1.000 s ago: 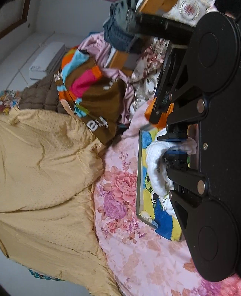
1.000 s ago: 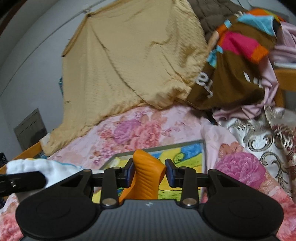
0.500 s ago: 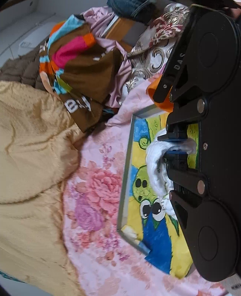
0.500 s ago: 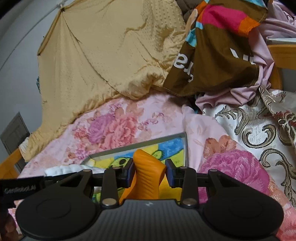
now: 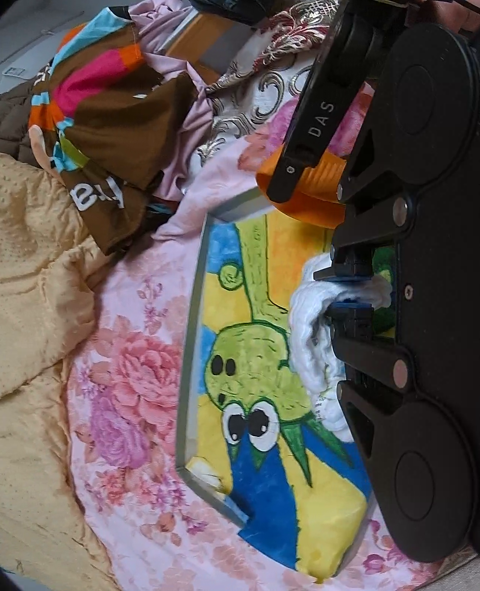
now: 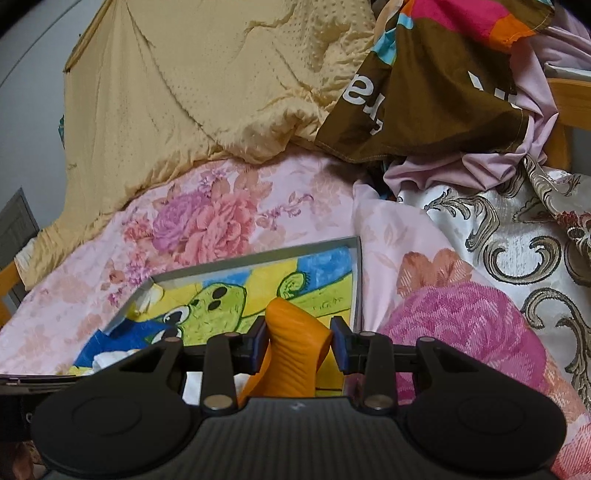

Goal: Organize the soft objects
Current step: 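Carry both items into the cartoon picture tray and open both grippers, then lift both grippers away from the tray toward the remaining items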

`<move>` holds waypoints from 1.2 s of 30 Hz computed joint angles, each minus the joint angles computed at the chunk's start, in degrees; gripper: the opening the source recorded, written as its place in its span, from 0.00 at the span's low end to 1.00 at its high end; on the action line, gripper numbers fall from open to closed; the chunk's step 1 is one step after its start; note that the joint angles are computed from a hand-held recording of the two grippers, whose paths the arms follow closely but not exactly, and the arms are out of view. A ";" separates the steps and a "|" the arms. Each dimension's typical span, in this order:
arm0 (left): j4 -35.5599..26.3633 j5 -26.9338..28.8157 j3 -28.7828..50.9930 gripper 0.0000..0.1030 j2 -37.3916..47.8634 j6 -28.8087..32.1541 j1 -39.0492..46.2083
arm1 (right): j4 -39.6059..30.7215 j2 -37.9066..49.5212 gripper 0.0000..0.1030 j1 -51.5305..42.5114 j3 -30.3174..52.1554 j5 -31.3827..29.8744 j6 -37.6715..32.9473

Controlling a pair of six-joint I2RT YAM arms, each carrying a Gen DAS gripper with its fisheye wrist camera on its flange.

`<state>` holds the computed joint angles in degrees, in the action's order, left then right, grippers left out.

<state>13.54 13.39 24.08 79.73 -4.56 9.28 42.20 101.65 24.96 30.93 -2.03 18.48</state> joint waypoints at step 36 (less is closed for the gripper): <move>-28.55 -4.94 -9.85 0.90 -53.13 -2.69 3.90 | -17.03 -45.55 0.96 5.06 -16.56 7.23 -4.34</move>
